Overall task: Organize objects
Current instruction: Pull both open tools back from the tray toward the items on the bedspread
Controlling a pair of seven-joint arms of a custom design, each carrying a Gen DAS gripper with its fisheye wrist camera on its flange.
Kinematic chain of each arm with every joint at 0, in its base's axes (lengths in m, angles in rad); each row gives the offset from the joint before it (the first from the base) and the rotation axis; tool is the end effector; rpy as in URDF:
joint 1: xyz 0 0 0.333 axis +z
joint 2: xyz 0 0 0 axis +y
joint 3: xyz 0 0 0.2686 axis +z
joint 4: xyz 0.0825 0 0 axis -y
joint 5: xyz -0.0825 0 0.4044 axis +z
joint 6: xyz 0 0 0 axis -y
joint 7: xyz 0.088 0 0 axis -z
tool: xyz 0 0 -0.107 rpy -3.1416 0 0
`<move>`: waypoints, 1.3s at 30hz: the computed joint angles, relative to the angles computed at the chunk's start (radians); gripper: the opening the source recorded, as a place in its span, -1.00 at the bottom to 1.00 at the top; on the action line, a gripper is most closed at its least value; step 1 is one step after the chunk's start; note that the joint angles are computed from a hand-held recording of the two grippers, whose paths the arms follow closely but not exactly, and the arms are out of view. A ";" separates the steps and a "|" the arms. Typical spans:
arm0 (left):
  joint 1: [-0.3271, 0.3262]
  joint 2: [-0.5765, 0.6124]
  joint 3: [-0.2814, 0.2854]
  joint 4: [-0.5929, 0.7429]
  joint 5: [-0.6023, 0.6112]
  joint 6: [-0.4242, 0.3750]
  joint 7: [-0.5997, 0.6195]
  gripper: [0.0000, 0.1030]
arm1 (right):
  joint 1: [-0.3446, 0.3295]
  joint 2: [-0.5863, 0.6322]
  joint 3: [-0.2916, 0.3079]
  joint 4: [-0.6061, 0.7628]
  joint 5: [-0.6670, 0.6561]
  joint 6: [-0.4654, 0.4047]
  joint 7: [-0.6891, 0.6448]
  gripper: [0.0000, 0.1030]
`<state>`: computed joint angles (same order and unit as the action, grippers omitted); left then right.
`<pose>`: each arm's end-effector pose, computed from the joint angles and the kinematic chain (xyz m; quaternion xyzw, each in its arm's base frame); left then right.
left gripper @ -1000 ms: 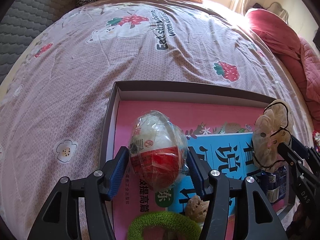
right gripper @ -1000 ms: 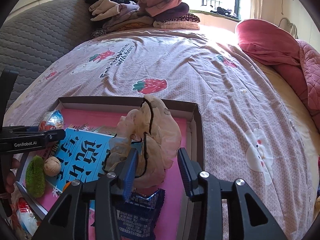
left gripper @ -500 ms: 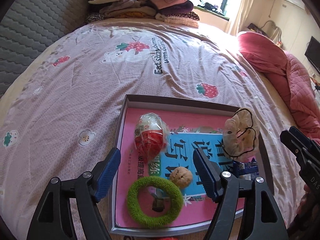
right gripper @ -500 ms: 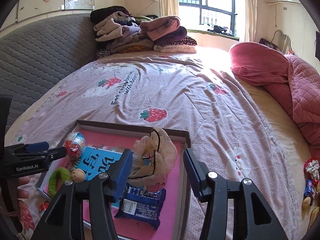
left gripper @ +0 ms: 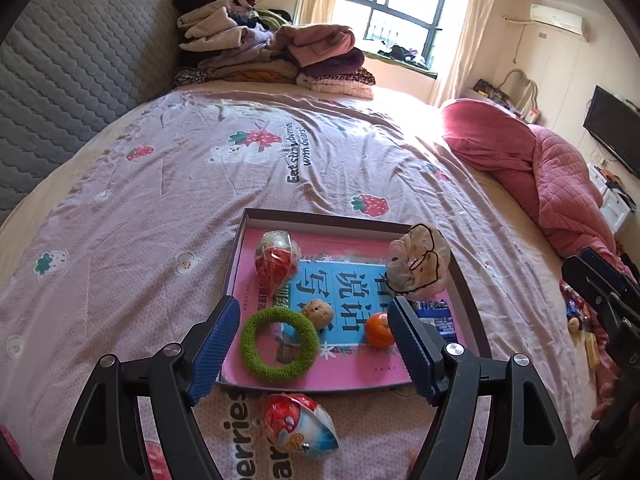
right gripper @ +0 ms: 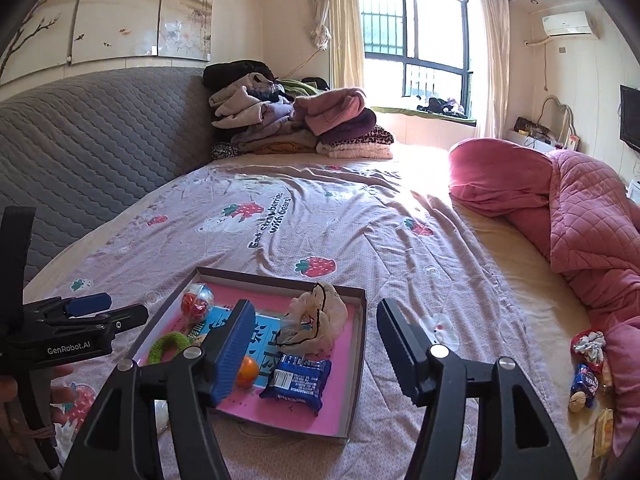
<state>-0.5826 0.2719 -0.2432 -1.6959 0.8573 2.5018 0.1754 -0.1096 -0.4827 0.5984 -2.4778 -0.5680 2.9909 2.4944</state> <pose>0.4703 -0.4980 0.4452 -0.6620 0.6393 -0.3332 0.2052 0.4183 0.2787 0.4717 -0.6709 0.5667 -0.3132 0.3616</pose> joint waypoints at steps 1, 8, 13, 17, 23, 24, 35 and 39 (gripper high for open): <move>-0.013 -0.008 0.001 -0.007 0.022 -0.019 -0.019 0.50 | 0.011 -0.025 -0.001 -0.023 0.000 0.003 0.004 0.25; -0.047 -0.055 -0.030 -0.080 0.102 -0.087 -0.111 0.50 | 0.065 -0.179 0.043 -0.181 0.068 0.013 0.013 0.34; -0.042 -0.075 -0.049 -0.124 0.092 -0.085 -0.130 0.50 | 0.092 -0.214 0.060 -0.240 0.142 0.040 -0.017 0.34; -0.042 -0.094 -0.059 -0.157 0.105 -0.088 -0.153 0.50 | 0.093 -0.235 0.092 -0.264 0.186 0.057 -0.039 0.35; -0.040 -0.109 -0.071 -0.195 0.124 -0.096 -0.188 0.51 | 0.100 -0.255 0.132 -0.292 0.251 0.062 -0.050 0.35; -0.039 -0.111 -0.072 -0.202 0.130 -0.091 -0.197 0.51 | 0.100 -0.261 0.141 -0.295 0.258 0.058 -0.049 0.35; -0.039 -0.086 -0.077 -0.234 0.108 -0.064 -0.195 0.51 | 0.143 -0.192 0.159 -0.298 0.284 0.031 -0.065 0.35; -0.047 -0.070 -0.071 -0.231 0.112 -0.062 -0.201 0.51 | 0.142 -0.151 0.168 -0.282 0.257 0.014 -0.054 0.35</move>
<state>-0.6298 0.2018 -0.3146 -1.9272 0.9688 2.4395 -0.0251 0.0327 -0.6337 0.7666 -2.7602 -0.3111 3.0050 2.4407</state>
